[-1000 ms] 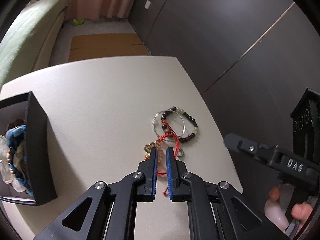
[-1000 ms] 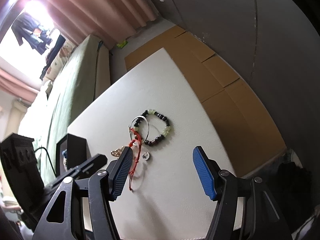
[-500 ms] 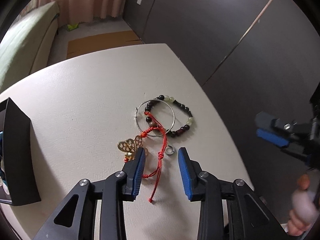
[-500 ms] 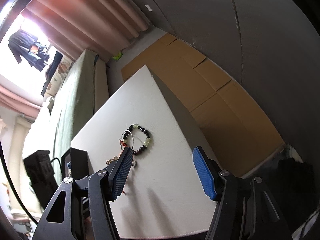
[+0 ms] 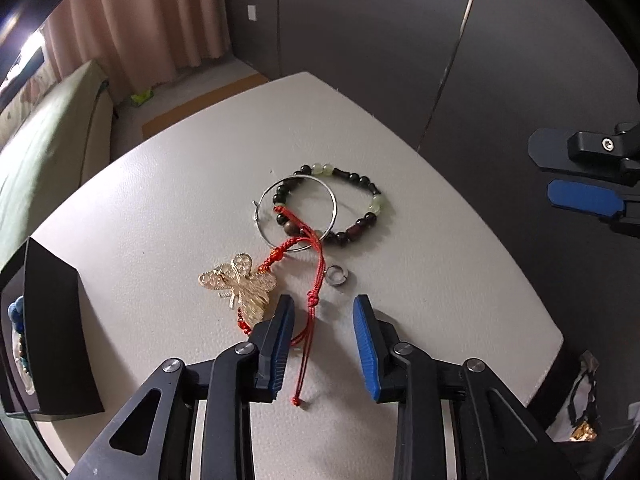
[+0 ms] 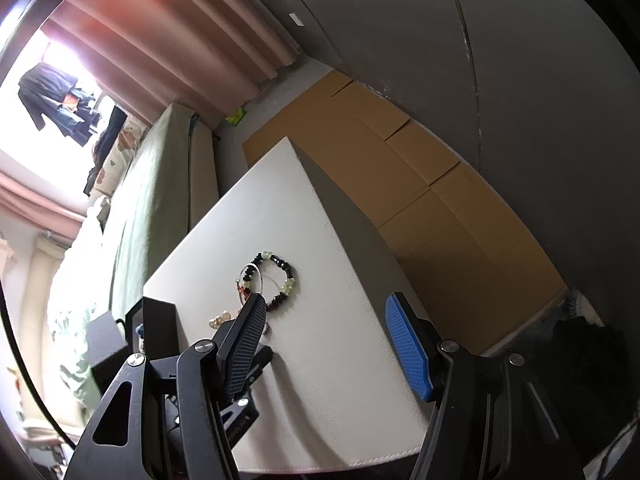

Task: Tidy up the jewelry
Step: 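Close the left tool on the red string bracelet, then lift the red string bracelet with the left tool and carry it over the black box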

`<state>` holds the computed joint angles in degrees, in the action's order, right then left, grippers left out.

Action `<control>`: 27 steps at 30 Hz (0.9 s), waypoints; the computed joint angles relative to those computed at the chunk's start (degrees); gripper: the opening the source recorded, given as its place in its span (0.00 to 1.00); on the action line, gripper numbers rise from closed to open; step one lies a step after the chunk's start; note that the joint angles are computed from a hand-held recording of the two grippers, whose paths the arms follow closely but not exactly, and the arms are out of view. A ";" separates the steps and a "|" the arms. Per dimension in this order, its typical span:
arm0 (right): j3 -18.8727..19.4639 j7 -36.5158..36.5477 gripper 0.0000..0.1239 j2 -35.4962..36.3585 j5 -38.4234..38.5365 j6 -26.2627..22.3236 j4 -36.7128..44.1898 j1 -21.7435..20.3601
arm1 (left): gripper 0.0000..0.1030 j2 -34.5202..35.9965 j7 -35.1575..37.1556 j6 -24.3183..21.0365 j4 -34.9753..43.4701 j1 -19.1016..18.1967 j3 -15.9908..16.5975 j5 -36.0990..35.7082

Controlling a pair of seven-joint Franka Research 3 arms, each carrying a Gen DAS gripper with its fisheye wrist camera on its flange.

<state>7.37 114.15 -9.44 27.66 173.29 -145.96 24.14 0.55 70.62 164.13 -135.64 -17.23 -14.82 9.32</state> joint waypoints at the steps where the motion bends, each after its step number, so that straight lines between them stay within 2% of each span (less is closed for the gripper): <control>1: 0.14 0.28 0.51 0.17 -0.35 -0.14 0.17 -0.18 | 0.24 0.10 -0.18 0.08 0.03 0.08 0.07 0.11; 3: 0.34 0.74 0.51 0.40 -0.93 -0.28 0.34 -0.43 | 0.08 -0.02 -2.45 0.51 -0.24 0.39 0.43 2.60; 4: 0.41 0.95 0.51 0.46 -1.23 -0.32 0.35 -0.53 | 0.05 -0.04 -2.77 0.58 -0.30 0.60 0.58 2.97; 8: 0.75 1.90 0.51 1.00 -2.68 -0.57 0.81 -0.84 | 0.05 -1.58 8.22 0.86 -1.33 1.07 0.70 -11.94; 12: 0.75 1.52 0.51 1.94 -2.93 -1.10 1.88 -0.32 | 0.04 -4.14 21.28 2.11 -2.08 -0.36 3.03 -30.99; 15: 1.19 1.93 0.51 2.86 -4.31 -1.63 2.82 -0.40 | 0.04 -5.63 28.06 1.73 -2.20 -1.55 4.83 -40.91; 22: 2.26 5.18 0.51 5.76 -9.82 -2.94 5.59 -0.42 | 0.04 -8.76 40.02 -0.24 -2.34 -3.47 7.52 -56.37; 27: 2.51 9.16 0.50 8.44 -16.52 -4.28 8.23 0.05 | 0.04 -10.72 39.90 0.80 -3.58 -3.12 7.93 -56.58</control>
